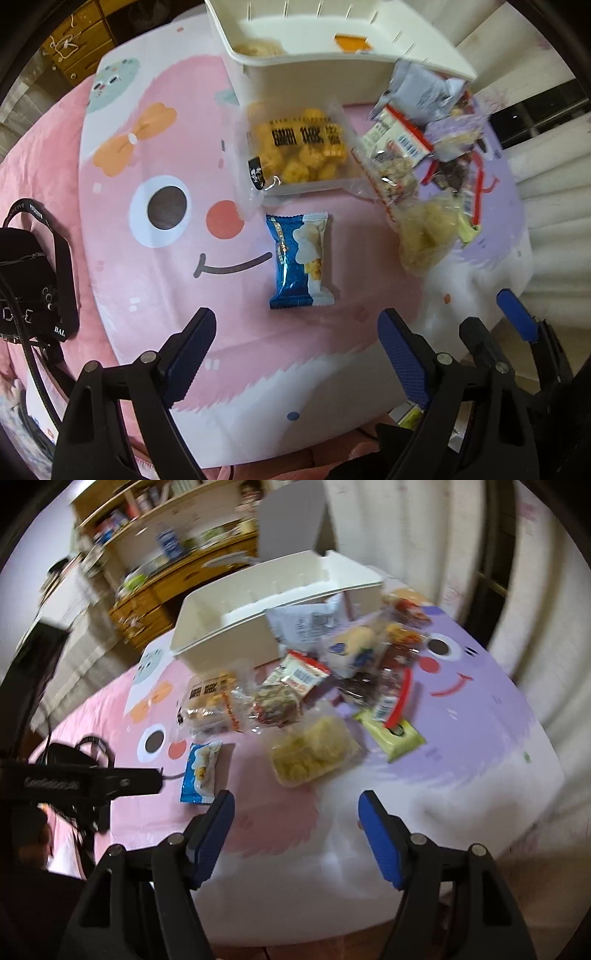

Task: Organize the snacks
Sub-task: 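Grasp the blue wrapped snack with the left tool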

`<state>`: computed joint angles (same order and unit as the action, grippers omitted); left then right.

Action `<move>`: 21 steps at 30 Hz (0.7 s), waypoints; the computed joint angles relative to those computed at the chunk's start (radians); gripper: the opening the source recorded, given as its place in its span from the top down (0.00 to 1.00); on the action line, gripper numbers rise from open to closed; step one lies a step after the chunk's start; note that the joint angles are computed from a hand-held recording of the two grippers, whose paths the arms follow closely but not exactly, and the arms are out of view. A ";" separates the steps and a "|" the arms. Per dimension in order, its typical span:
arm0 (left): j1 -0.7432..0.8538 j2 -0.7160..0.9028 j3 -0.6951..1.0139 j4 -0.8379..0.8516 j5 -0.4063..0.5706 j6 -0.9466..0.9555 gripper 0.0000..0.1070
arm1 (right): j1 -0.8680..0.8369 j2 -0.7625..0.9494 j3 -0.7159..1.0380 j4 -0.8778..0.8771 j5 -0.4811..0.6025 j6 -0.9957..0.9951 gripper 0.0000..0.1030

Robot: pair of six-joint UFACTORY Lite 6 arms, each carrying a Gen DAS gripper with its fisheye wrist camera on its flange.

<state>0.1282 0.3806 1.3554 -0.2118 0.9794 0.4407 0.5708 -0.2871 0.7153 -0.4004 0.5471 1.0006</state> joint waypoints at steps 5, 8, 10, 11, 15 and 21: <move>-0.067 0.135 0.074 0.079 -0.021 -0.147 0.22 | -0.068 0.119 0.038 0.058 -0.104 -0.246 0.29; -0.095 0.207 0.127 0.116 -0.016 -0.213 0.24 | -0.087 0.186 0.059 0.038 -0.155 -0.327 0.29; -0.105 0.248 0.157 0.133 -0.012 -0.245 0.25 | -0.108 0.234 0.073 0.032 -0.188 -0.388 0.28; -0.110 0.268 0.171 0.142 -0.009 -0.259 0.25 | -0.117 0.251 0.078 0.041 -0.201 -0.418 0.28; -0.128 0.334 0.220 0.159 -0.006 -0.290 0.41 | -0.178 0.338 0.109 0.191 -0.255 -0.645 0.28; -0.130 0.381 0.259 0.132 0.007 -0.264 0.57 | -0.247 0.427 0.159 0.420 -0.288 -0.955 0.28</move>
<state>-0.0018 0.7613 1.6139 -0.0796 0.9864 0.1766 0.3238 0.1399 0.8743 0.0199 0.2592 0.0455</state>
